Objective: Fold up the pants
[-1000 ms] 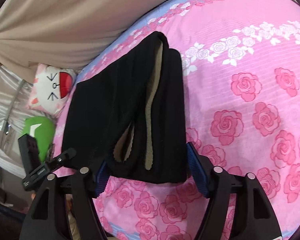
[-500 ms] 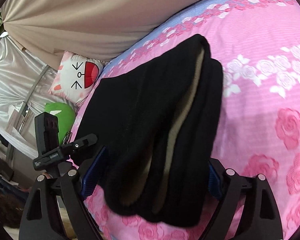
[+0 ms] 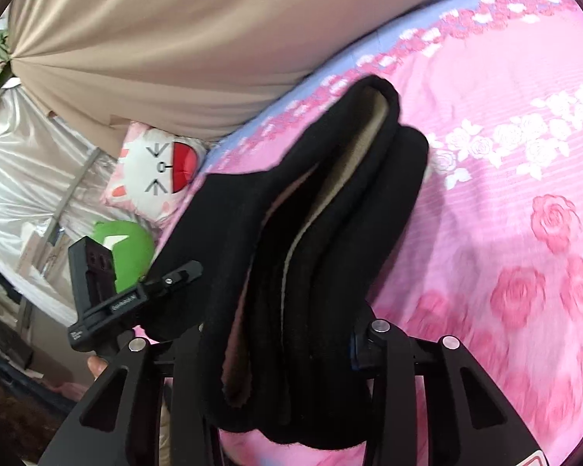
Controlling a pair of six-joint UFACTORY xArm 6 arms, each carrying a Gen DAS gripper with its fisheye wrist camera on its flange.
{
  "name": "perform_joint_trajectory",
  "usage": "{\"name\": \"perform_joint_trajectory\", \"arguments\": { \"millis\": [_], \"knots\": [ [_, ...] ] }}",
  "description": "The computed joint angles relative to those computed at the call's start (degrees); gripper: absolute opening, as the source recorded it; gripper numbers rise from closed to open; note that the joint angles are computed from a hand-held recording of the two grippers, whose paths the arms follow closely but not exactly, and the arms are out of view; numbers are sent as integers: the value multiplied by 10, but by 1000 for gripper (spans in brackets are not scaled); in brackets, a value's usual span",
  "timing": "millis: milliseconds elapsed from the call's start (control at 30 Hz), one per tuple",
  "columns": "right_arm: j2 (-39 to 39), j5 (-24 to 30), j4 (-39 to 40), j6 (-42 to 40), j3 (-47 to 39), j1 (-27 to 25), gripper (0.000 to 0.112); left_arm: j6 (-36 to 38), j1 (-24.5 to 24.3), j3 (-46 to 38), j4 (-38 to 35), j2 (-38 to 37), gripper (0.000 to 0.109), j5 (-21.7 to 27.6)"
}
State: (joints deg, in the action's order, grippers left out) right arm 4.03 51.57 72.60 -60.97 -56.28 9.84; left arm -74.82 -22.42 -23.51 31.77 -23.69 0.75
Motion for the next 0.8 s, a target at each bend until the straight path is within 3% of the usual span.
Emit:
{"name": "perform_joint_trajectory", "arguments": {
  "millis": [67, 133, 267, 433, 567, 700, 800],
  "knots": [
    [-55, 9, -24, 12, 36, -7, 36, 76, -38, 23, -88, -58, 33, 19],
    [-109, 29, -43, 18, 67, -19, 36, 103, -71, 34, -117, -116, 33, 51],
    [-227, 50, -54, 9, 113, -32, 36, 42, -121, 13, 1, -228, 33, 140],
    [-322, 33, 13, -64, 91, -29, 36, -46, -135, -76, 211, -259, 33, 196],
    [-293, -14, 83, -137, 10, -3, 36, -120, -103, -172, 392, -223, 34, 196],
    [-187, -47, 155, -186, -128, 26, 37, -191, -55, -263, 519, -161, 34, 184],
    [-98, -39, 197, -196, -231, 25, 37, -257, -14, -331, 606, -101, 35, 164]
  ]
}}
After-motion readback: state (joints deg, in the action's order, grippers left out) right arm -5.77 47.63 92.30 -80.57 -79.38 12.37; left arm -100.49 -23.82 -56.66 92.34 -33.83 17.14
